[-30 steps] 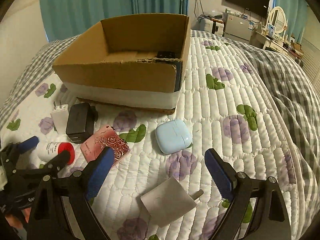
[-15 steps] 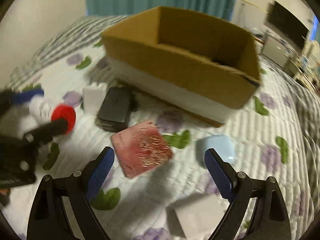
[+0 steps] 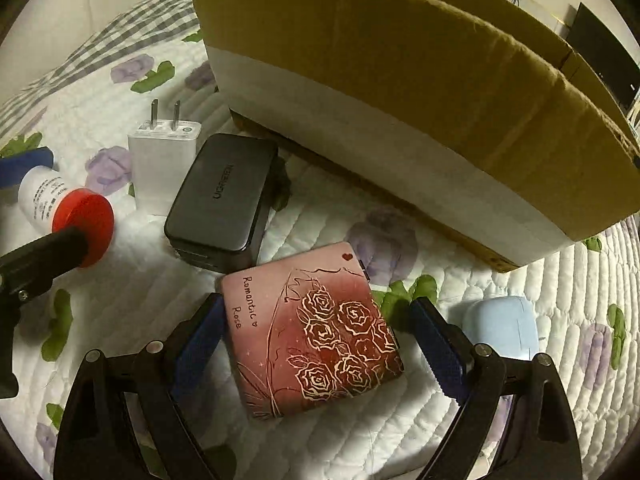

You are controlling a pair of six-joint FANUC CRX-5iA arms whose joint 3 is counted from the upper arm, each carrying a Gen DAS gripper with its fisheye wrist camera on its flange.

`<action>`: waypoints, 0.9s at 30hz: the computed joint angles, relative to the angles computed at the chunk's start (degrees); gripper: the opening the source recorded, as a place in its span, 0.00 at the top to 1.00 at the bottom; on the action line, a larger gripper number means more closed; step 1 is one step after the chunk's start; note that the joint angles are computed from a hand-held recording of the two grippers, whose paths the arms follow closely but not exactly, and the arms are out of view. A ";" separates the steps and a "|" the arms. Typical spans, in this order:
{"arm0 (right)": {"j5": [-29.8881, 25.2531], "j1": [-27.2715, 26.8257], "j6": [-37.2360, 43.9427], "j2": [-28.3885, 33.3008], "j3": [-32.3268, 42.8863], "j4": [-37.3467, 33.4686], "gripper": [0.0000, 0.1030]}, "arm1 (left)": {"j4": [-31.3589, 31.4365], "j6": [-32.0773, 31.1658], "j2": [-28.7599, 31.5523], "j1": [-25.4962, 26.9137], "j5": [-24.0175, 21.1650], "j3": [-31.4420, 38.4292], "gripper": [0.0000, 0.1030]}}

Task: Organize rigid objects
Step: 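Grasp the pink rose-patterned card case with the right gripper, then lower the bottle into the box and open the left gripper while the right lifts the case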

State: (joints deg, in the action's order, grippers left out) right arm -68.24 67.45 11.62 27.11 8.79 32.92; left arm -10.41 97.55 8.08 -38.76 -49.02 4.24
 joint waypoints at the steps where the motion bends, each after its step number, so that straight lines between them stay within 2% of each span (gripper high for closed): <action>1: 0.15 0.11 -0.13 -0.10 -0.08 0.16 0.25 | 0.06 -0.13 -0.08 -0.03 0.13 -0.07 0.20; 8: -5.30 2.99 -4.87 0.69 0.27 6.17 0.29 | 0.11 0.13 -0.78 -0.07 0.57 -0.36 0.20; 17: -10.83 6.21 -10.98 -1.91 0.28 11.06 0.30 | -3.25 1.95 -2.89 -2.13 0.66 0.37 0.20; 23: -14.32 7.22 -13.44 -5.60 -1.06 16.06 0.30 | 0.39 -0.24 -4.29 -2.19 1.62 1.54 0.20; 27: -16.67 6.90 -11.72 -6.39 0.98 18.97 0.30 | 1.67 -2.63 -3.44 -2.76 1.94 4.79 0.20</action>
